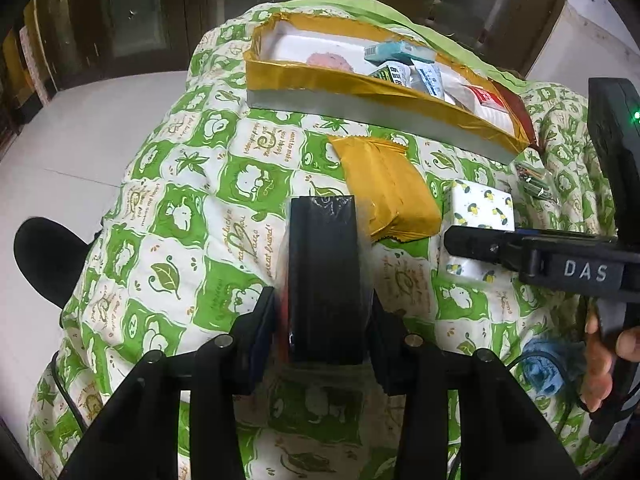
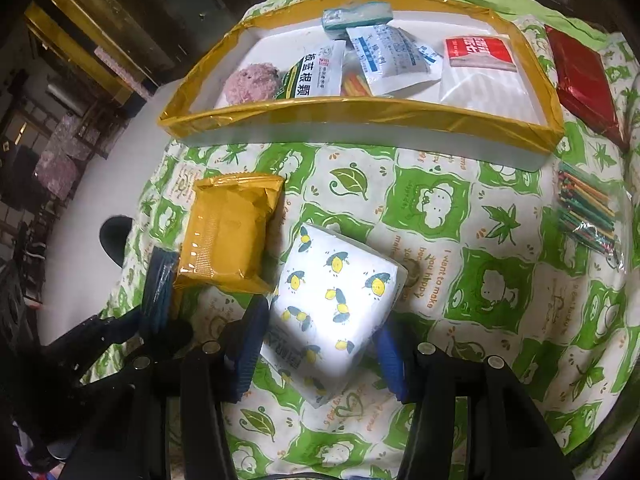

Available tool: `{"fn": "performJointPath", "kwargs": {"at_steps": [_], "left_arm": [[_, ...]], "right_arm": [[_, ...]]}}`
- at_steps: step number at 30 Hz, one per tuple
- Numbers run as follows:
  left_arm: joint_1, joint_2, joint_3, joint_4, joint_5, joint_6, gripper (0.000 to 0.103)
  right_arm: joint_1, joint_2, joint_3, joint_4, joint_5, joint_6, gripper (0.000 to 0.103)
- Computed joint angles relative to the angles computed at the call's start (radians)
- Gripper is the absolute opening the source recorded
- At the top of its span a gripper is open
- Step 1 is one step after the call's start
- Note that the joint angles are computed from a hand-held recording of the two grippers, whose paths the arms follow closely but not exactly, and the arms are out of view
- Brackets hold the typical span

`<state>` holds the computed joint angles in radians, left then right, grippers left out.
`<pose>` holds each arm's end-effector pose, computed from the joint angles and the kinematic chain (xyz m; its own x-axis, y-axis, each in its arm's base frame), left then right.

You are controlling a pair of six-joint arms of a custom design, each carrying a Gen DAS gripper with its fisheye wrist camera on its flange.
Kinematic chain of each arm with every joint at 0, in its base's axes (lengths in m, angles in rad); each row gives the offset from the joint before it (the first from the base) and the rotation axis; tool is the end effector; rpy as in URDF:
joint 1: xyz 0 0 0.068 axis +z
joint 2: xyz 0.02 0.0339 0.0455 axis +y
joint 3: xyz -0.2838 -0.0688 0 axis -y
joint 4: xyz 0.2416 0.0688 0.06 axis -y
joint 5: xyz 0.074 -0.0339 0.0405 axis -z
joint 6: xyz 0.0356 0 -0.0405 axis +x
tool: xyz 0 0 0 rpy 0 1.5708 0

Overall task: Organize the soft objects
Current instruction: 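Lift the black packet with left tool while right tool lifts the tissue pack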

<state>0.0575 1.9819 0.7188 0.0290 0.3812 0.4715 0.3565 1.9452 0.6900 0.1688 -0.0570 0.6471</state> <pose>0.2994 0.0040 0.0605 -0.8080 0.3758 -0.4538 0.4898 0.8565 -0.1628 0.2868 0.1090 0.0697 -0.8867 0.3121 -0.3411 0.2021 0.9253 0.3210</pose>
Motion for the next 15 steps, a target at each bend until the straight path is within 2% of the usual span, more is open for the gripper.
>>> {"fn": "performJointPath", "kwargs": {"at_steps": [5,9,14,15], "left_arm": [[0.006,0.017,0.032,-0.045,0.025,0.008,0.046],[0.016,0.034,0.069,-0.108,0.056,0.022,0.056],[0.023,0.036,0.084,-0.144,0.073,0.035,0.057],[0.027,0.038,0.087,-0.15,0.079,0.038,0.053]], "right_arm": [[0.007,0.028,0.065,-0.078,0.019,0.006,0.055],[0.02,0.053,0.123,-0.145,0.033,0.007,0.055],[0.034,0.069,0.182,-0.234,0.053,0.0,0.055],[0.034,0.071,0.191,-0.248,0.054,-0.004,0.055]]}}
